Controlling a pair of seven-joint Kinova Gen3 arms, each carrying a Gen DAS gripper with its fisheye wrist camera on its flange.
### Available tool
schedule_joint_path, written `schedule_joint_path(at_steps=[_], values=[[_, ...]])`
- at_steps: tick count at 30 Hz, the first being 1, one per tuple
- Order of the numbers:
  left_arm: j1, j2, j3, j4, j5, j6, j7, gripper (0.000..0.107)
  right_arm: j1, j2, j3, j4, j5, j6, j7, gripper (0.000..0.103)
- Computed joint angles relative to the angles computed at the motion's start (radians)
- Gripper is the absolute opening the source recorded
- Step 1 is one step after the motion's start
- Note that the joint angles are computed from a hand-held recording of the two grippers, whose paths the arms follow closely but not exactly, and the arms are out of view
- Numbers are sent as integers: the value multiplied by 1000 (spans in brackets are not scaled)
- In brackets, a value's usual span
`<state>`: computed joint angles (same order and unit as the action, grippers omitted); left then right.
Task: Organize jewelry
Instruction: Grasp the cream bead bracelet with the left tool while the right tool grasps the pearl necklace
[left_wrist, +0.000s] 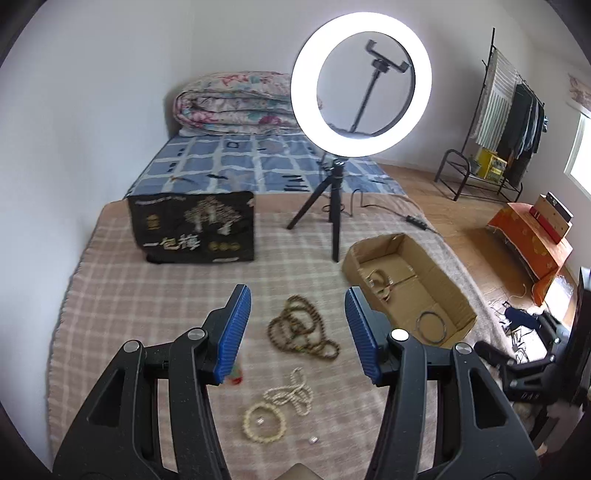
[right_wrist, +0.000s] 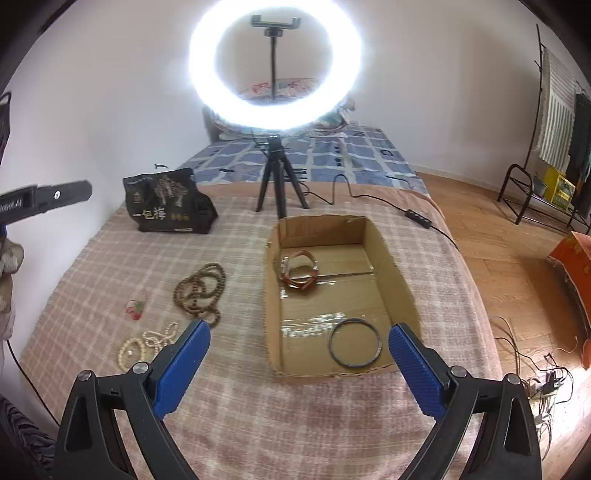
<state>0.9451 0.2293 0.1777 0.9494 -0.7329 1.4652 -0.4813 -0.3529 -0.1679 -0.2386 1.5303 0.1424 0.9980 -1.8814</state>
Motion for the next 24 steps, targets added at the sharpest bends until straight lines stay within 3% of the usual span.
schedule_joint_path(at_steps=[8, 15, 20, 24], values=[[-70, -135, 65, 246, 58, -17, 97, 54, -45, 27, -18, -24, -49, 11, -2, 98], [-176, -207, 126, 406, 160, -89, 147, 54, -82, 59, -18, 6, -93, -38, -22, 97], [-234, -219, 159, 473, 225, -132, 140, 54, -108, 111, -5, 10, -145, -49, 9, 90], [-270, -224, 157, 525, 301, -185, 125, 44, -129, 151, 0, 7, -178, -56, 56, 90]])
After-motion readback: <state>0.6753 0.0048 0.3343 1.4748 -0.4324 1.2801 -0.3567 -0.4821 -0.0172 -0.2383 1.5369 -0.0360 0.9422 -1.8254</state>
